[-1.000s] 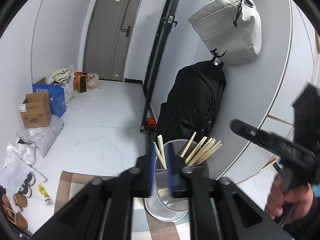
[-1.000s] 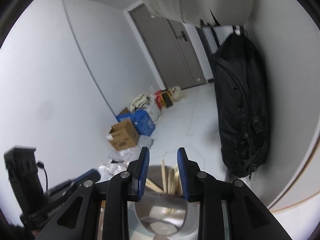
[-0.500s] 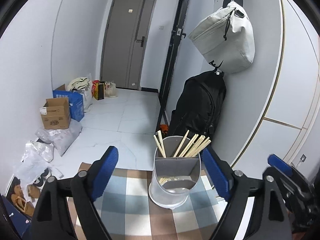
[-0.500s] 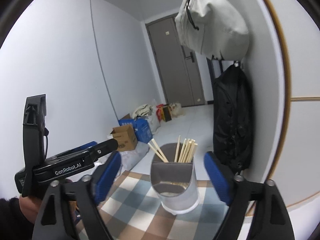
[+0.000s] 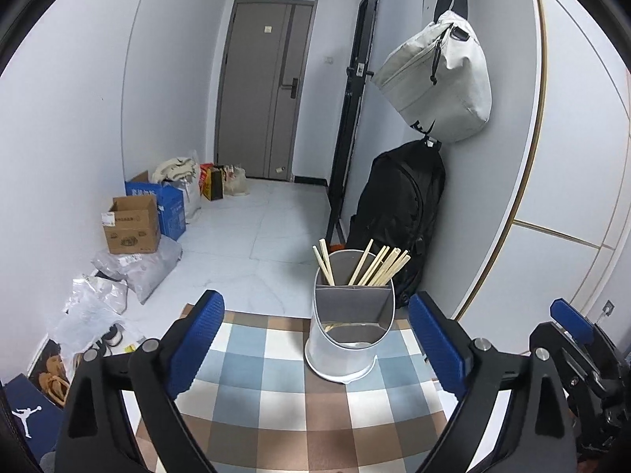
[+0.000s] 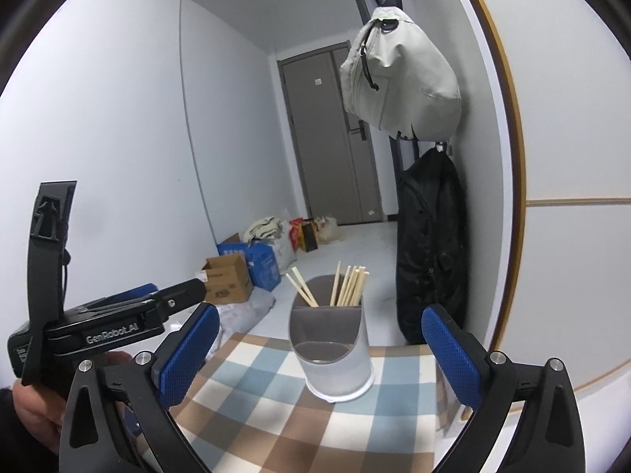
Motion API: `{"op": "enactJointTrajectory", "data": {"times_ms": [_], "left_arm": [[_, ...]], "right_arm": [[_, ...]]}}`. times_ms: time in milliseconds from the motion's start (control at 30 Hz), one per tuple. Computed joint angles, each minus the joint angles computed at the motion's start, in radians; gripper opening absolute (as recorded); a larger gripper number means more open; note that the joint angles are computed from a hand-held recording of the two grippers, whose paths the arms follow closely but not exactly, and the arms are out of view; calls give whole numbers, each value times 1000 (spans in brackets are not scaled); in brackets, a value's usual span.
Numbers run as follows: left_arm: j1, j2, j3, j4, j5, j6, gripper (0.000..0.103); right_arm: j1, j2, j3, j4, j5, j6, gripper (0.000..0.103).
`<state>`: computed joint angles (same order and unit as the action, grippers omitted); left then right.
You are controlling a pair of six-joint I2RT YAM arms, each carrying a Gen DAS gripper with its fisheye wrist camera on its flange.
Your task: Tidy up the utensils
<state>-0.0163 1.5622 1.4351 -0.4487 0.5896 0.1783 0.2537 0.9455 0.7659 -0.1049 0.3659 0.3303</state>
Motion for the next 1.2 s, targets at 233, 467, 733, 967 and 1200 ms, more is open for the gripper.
{"op": "enactJointTrajectory", "data": {"times_ms": [233, 467, 733, 967, 1200], "left_arm": [[11, -35, -33, 16, 2, 2, 93], [14, -70, -72, 43, -1, 2, 93], [15, -93, -101, 56, -9, 3, 93], [3, -91, -105, 46, -20, 2, 93], [0, -100, -117, 61, -36, -7, 93]], "right_arm": [[50, -27, -6, -18, 58, -6, 103], [88, -58, -8, -39, 105, -10, 103], [105, -76, -9, -57, 127, -7, 103], [111, -77, -14, -58, 136, -5, 103], [110, -85, -23, -55, 137, -1, 103]]}}
